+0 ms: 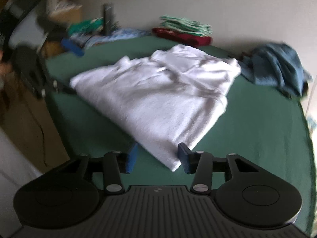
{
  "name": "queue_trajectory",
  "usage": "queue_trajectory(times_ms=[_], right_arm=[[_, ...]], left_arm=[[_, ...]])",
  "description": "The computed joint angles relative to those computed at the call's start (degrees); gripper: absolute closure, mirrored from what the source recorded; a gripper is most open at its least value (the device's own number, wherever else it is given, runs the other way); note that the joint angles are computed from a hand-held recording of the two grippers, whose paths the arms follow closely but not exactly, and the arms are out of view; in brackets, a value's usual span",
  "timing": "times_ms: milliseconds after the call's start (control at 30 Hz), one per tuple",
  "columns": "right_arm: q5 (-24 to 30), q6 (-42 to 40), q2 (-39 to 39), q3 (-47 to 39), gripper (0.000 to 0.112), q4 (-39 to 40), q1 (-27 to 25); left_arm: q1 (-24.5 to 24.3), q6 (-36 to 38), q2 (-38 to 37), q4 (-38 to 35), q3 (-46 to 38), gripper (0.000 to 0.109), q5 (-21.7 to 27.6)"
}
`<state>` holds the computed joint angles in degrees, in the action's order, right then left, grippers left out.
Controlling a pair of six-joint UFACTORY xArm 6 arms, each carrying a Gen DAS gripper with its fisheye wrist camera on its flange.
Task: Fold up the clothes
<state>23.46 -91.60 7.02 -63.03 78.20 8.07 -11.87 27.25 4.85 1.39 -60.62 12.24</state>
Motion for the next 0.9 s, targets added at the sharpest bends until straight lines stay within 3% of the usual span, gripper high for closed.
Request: queue_trajectory(times_ms=[100,233,367,433,467,500,533,600,633,700,733,767,833,900], right_arm=[[1.74,8.41,1.85,-4.24,0.062,4.45,-2.0],[-7.64,16.27,9.83,-14.07,0.059,4.17,0.11],[-11.04,27.11,17.48,-21.88,0.059,-5.9,1.37],[-11.11,33.82,20.51,-24.73,0.061,-12.5,1.61],[-10.95,36.87,21.5,-25.59,0.072,-15.52,1.69],[-10.05,37.52,22.12,-26.32,0.1,-16.41,1.69],[-9.32,35.77,21.98,-26.34,0.106,-14.9,1.74],[-7.76,25.62,19.82,-25.25,0.106,-5.0,1.84],[-3.48,21.87,18.58,-25.14,0.106,0.99,0.82],[7.08,21.57,17.31,-25.3,0.106,10.03,-2.4],[9.77,25.02,17.85,-26.03,0.106,11.63,-3.57],[10.05,30.86,19.38,-27.54,0.106,10.83,-4.0],[5.31,42.85,23.39,-30.51,0.105,2.32,-3.55],[4.42,49.66,25.28,-31.66,0.098,-3.89,-4.08]], left_arm=[[-0.9,1.13,2.78,-7.06,-3.43,0.008,-1.3],[-2.39,5.01,6.36,-12.57,-7.43,0.008,-1.54],[-2.59,8.34,8.45,-14.81,-8.89,0.008,-2.61],[-1.68,5.76,9.91,-14.58,-10.39,0.008,-1.57],[-1.22,5.11,10.56,-15.41,-11.22,0.008,-0.58],[-0.87,5.07,10.95,-16.03,-11.71,0.008,0.15],[-0.52,5.08,11.31,-16.58,-12.16,0.008,0.84],[0.04,5.94,11.56,-16.68,-12.22,0.008,0.95],[0.27,6.91,11.91,-17.82,-12.84,0.008,1.6],[0.74,8.72,12.69,-20.11,-14.24,0.008,3.1],[1.0,9.51,13.09,-21.13,-14.96,0.008,3.87],[1.26,10.24,13.5,-22.08,-15.68,0.008,4.64],[1.7,11.3,14.4,-23.41,-17.29,0.008,6.35],[1.83,13.39,15.22,-24.59,-18.71,0.008,7.27]])
